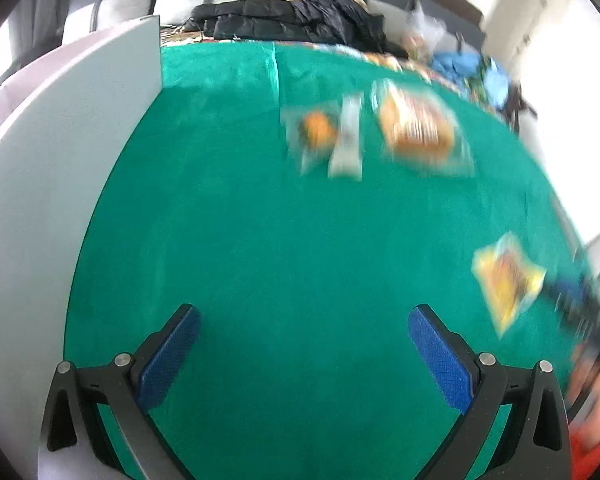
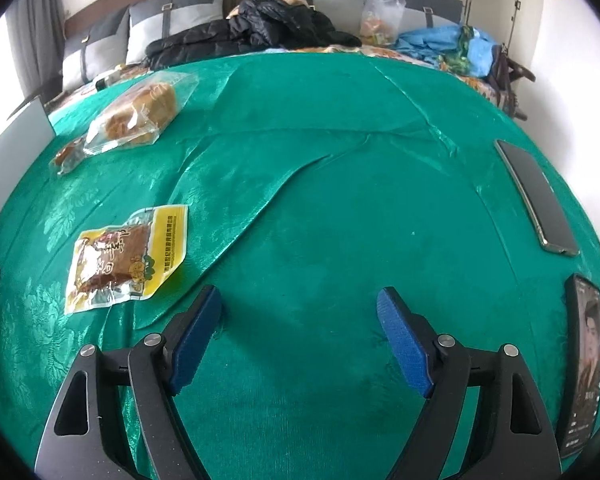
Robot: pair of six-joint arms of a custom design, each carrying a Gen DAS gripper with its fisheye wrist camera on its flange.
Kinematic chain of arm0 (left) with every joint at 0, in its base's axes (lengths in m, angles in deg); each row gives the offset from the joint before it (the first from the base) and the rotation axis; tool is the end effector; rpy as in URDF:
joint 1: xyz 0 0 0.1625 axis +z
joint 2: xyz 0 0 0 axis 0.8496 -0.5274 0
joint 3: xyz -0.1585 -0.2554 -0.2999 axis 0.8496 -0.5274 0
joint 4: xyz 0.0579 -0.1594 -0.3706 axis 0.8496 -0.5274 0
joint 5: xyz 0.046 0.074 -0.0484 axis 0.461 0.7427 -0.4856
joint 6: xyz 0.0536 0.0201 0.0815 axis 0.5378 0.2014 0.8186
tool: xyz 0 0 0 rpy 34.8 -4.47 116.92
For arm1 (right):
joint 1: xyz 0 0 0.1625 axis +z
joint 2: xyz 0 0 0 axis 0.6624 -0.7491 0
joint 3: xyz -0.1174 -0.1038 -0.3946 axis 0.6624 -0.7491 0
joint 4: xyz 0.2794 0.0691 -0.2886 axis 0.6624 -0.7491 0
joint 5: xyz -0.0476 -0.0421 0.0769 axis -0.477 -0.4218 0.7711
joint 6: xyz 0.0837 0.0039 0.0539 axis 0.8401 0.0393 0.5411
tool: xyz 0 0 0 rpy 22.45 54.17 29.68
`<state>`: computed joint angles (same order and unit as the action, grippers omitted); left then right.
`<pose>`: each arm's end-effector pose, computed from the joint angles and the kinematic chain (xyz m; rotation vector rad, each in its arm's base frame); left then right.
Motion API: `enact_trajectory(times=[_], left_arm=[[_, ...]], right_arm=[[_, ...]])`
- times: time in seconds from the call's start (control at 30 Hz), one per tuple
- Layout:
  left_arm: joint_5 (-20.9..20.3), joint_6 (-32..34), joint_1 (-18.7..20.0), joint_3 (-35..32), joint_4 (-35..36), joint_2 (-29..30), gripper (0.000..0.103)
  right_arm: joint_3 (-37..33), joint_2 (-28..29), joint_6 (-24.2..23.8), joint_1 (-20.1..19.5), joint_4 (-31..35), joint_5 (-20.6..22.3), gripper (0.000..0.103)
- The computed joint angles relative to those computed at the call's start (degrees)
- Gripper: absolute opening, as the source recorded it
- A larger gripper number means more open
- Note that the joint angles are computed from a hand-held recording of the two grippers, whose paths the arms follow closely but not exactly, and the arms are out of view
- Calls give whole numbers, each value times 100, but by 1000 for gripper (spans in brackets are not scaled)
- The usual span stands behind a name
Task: Organize snacks
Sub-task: 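Reach the open right tool toward the yellow cake pack, then grasp the orange corn-shaped snack pack with the left tool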
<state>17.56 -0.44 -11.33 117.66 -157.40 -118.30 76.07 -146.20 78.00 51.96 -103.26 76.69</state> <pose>-0.0900 -0.3807 0.1345 0.3554 2.5619 -0.6325 0.0780 -0.2467 0.1196 0.0897 -2.1965 0.7339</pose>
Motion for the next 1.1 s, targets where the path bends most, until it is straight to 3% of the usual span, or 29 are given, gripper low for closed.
enact_trajectory(times=[0.1, 0.3, 0.4, 0.53, 0.57, 0.73, 0.87, 0.9, 0.93, 1.03, 1.1], left_arm=[[-155, 186, 348, -720, -175, 438, 99], [99, 370, 781, -1997, 340, 1416, 73], [-182, 546, 955, -2105, 37, 1583, 55], [-61, 945, 791, -1786, -413, 1501, 30], [-48, 944, 737, -1666, -415, 1417, 29], [200, 593, 266, -708, -19, 673, 29], [203, -344, -531, 317, 909, -370, 32], [165, -547, -702, 478, 1133, -546, 39], [129, -796, -927, 669, 1382, -722, 58], [247, -1090, -1350, 986, 1576, -826, 84], [283, -1151, -1407, 1069, 1483, -713, 86]], right_arm=[[25, 14, 48, 50, -5, 36, 83], [32, 30, 94, 84, 4, 49, 84], [30, 42, 105, 94, 0, 59, 84], [28, 40, 106, 93, 2, 58, 84], [28, 47, 109, 95, -2, 60, 84], [28, 46, 110, 95, -1, 59, 84], [27, 48, 108, 95, -3, 59, 84], [27, 48, 108, 95, -3, 59, 84], [27, 43, 104, 91, -1, 57, 84], [27, 47, 107, 93, -2, 57, 84], [27, 45, 107, 90, -2, 52, 84]])
